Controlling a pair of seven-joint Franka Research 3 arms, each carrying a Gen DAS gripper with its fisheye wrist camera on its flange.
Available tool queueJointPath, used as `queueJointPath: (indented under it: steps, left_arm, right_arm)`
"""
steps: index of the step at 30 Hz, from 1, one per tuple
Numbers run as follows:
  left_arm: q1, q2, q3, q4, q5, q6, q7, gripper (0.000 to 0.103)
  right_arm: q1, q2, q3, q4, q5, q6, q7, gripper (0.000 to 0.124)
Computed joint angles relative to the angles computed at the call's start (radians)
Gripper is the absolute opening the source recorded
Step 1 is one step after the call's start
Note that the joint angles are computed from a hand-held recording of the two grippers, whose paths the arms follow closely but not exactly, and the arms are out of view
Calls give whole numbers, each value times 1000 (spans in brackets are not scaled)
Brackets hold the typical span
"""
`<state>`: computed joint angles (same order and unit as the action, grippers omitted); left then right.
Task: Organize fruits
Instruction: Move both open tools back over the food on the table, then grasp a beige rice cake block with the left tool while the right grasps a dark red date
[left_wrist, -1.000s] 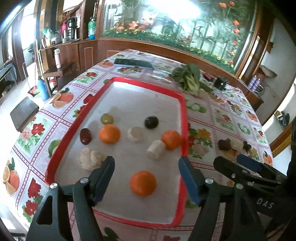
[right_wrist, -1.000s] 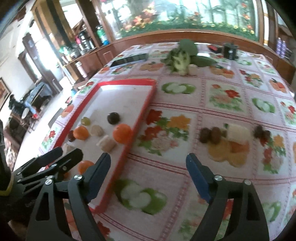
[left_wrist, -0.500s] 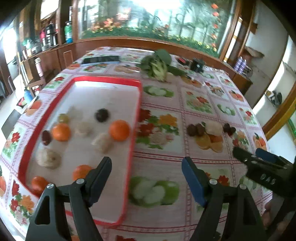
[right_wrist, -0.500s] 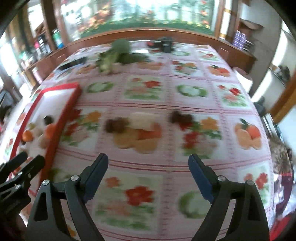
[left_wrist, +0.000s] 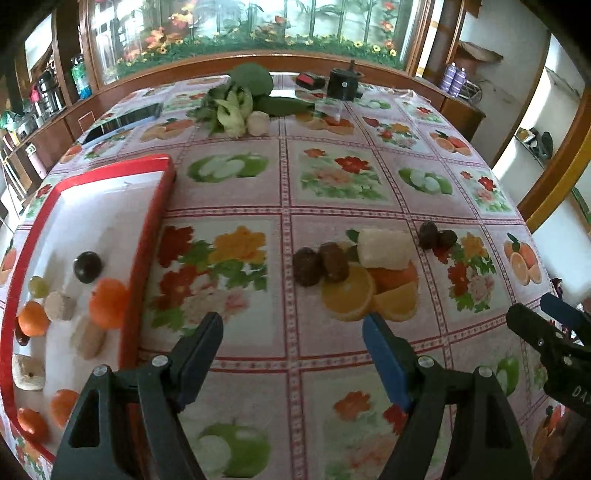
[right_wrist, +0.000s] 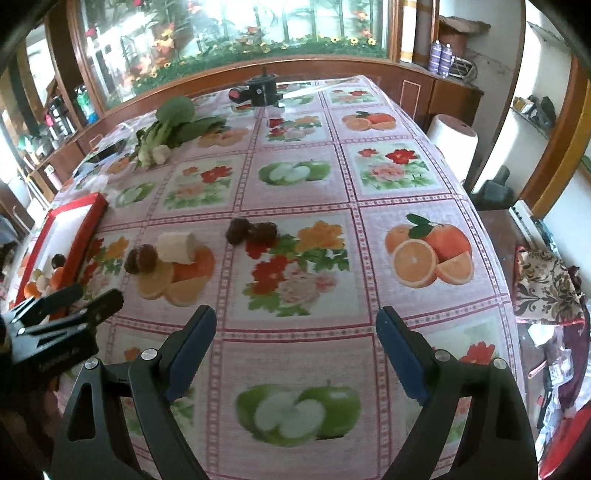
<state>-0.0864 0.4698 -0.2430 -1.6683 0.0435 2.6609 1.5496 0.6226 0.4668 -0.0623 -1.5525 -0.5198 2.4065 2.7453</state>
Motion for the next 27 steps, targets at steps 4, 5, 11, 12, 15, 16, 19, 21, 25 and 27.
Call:
queueJointPath:
  steps: [4,5,11,12,15,16,19,21,25,27]
  left_arm:
    - [-6,2,-11,0,-10,-14,2,81]
    - [-8,9,-12,11,-10,-25,3,81]
    - [-15,2,-14,1,-16,-37,11,81]
    - [-15,1,-13,2,-17,-42,9,81]
    - [-5,-8,-21,-9,-41,-49,12,81]
    - [-1,-13,-24,-15,-49,-48,16,81]
    - [0,-25,-24,-32,-57,-45,23,81]
    - [-2,-30,-21,-38,-58,-45,21,81]
    - [-6,-27,-18,-32,-63,-52,14,81]
    - [-7,-22,-18,-23,-65,-56,9,81]
  right_arm:
    - [-35,-27,-7,-63,0,85,-6,89]
    - [-54,-26,1,-71,18,119,-33,89]
    - [-115,33,31,-27,117,255,-236,89]
    - [-120,51,36,-7,138,266,-283,89]
    - [-124,119,40,87,179,237,-438,89]
    - [-137,136,55,108,209,233,-498,88]
    - [-142,178,59,157,254,225,-632,86]
    - [-132,199,44,186,268,210,-694,81]
    - [-161,247,77,251,373,173,-852,53]
    - [-144,254,54,256,379,184,-888,48]
